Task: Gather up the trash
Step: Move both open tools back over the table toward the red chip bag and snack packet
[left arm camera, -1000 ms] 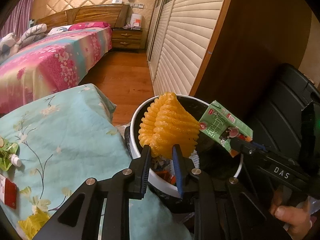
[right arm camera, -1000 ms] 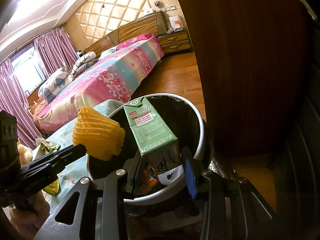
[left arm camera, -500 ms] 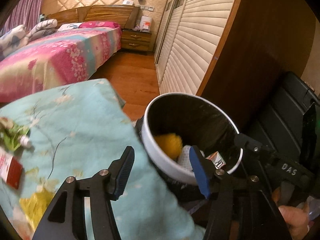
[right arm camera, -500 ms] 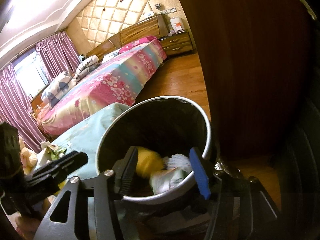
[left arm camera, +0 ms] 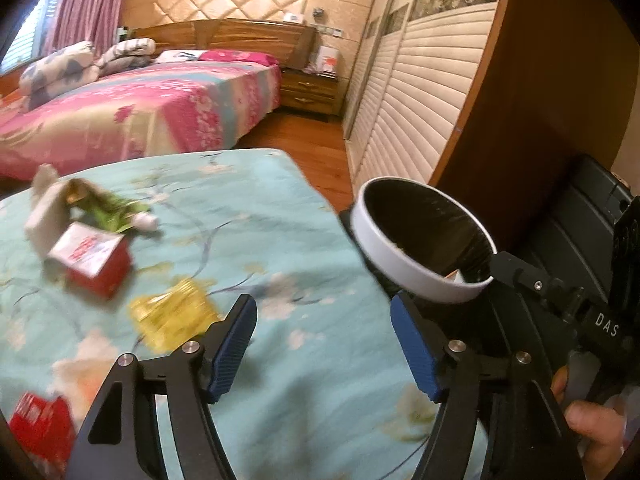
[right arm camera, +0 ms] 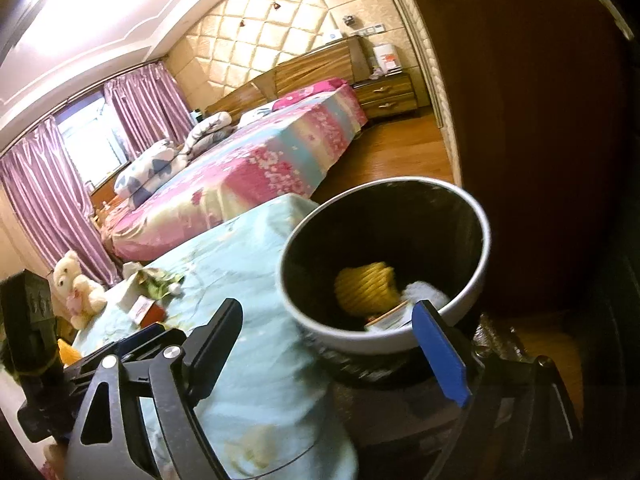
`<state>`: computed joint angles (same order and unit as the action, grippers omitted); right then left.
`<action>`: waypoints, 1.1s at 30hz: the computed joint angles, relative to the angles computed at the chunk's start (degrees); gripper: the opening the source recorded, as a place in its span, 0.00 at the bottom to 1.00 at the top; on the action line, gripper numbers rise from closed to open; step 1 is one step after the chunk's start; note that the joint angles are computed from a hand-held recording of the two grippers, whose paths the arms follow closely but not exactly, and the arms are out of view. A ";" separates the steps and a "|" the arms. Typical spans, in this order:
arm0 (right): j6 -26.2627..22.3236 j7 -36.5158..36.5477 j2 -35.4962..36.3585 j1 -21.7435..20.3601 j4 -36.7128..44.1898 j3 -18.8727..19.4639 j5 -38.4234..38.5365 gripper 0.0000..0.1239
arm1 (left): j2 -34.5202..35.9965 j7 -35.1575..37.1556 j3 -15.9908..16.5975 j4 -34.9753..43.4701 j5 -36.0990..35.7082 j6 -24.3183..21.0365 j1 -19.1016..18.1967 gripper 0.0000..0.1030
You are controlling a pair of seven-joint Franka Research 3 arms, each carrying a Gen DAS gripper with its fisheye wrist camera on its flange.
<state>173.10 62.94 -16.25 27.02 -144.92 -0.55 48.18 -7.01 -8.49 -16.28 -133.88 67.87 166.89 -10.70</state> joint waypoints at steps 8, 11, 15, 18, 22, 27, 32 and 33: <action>-0.54 0.12 -1.81 3.13 -2.18 1.18 1.14 0.72 | -11.85 -2.04 -2.14 -10.95 -3.86 -1.66 1.08 0.67; -0.51 0.42 -2.33 4.25 -2.90 1.82 1.12 0.72 | -15.34 -0.84 -3.27 -13.77 -6.59 -2.11 1.70 0.67; -0.77 0.27 -2.52 5.84 -3.27 2.04 1.38 0.72 | -20.00 0.45 -4.60 -17.48 -10.57 -2.40 2.45 0.67; -1.08 0.25 -2.75 6.79 -3.64 2.28 1.56 0.72 | -23.81 1.83 -5.55 -20.16 -13.61 -2.91 2.82 0.67; -1.37 0.14 -2.66 8.05 -3.88 2.66 2.10 0.72 | -28.61 4.23 -6.39 -23.36 -17.97 -3.94 2.47 0.67; -1.65 -1.40 -2.13 9.88 -3.66 2.75 4.05 0.72 | -34.71 7.11 -7.58 -26.84 -22.91 -6.74 1.61 0.67; -2.58 -3.91 -1.03 10.97 -2.66 3.10 6.34 0.72 | -39.90 9.38 -7.58 -29.99 -27.43 -10.18 -0.50 0.67; -2.88 -4.36 -0.70 11.02 -2.33 3.33 6.64 0.72 | -40.76 9.75 -7.59 -30.50 -28.25 -10.91 -0.93 0.67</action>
